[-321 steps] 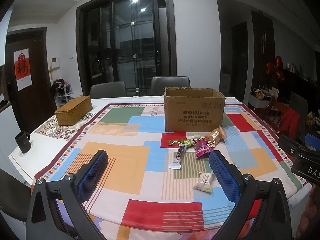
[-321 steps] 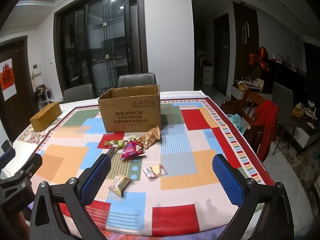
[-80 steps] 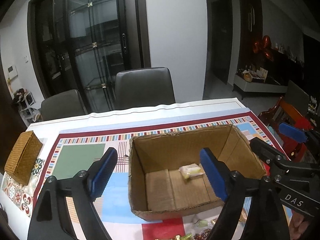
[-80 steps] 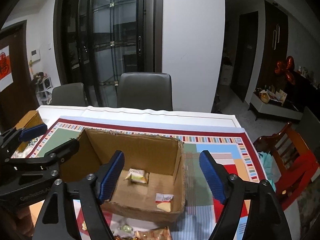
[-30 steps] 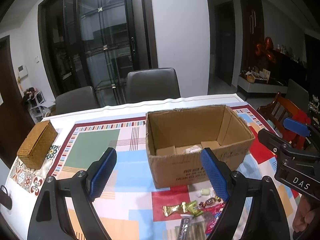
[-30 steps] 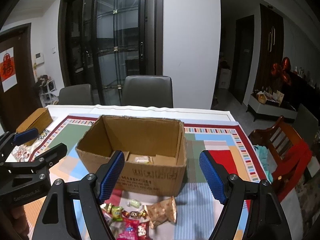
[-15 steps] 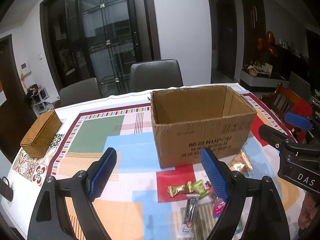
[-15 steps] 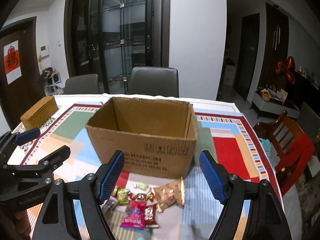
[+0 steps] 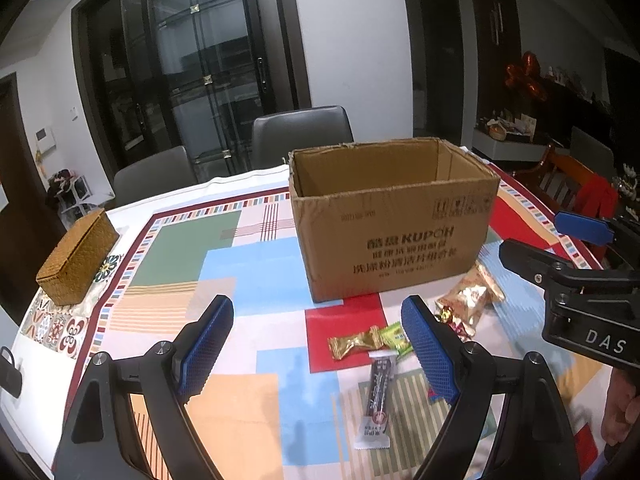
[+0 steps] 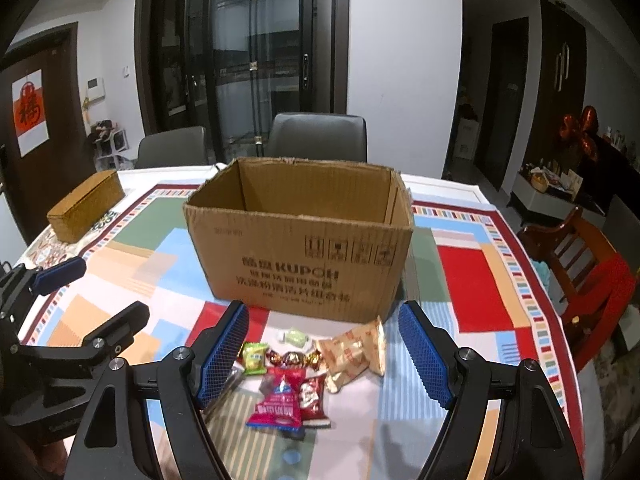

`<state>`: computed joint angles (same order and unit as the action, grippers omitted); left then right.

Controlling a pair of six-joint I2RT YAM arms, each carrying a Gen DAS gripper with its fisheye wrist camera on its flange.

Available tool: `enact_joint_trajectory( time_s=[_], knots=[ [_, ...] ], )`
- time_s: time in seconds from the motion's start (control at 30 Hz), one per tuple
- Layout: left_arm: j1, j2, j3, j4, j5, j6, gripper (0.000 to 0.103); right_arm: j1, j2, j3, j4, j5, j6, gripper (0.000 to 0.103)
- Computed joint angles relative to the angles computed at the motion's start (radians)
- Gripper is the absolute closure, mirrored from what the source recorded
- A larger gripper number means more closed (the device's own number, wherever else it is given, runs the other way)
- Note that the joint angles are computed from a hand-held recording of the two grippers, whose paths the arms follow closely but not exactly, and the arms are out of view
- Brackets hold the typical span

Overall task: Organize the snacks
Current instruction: 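Withdraw both tools from the box back toward the snacks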

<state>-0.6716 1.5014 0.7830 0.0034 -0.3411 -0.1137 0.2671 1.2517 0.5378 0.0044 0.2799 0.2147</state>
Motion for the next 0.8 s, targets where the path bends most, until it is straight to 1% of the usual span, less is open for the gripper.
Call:
enact_joint_trajectory(
  time_s=[0.2, 0.47, 0.6, 0.8],
  knots=[
    [-0.017, -0.003, -0.052, 0.034, 0.003, -0.004, 0.017, 0.019, 0.015, -0.024, 0.007, 0.003, 0.019, 0.025],
    [-0.028, -0.012, -0.121, 0.08, 0.02, -0.011, 0.017, 0.054, 0.054, -0.071, 0.053, 0.009, 0.043, 0.025],
    [-0.033, -0.002, -0.16, 0.128, 0.023, -0.014, 0.017, 0.067, 0.079, -0.091, 0.078, 0.012, 0.052, 0.025],
    [-0.037, 0.022, -0.21, 0.196, 0.041, -0.046, 0.017, 0.091, 0.121, -0.127, 0.143, 0.021, 0.059, 0.025]
  ],
)
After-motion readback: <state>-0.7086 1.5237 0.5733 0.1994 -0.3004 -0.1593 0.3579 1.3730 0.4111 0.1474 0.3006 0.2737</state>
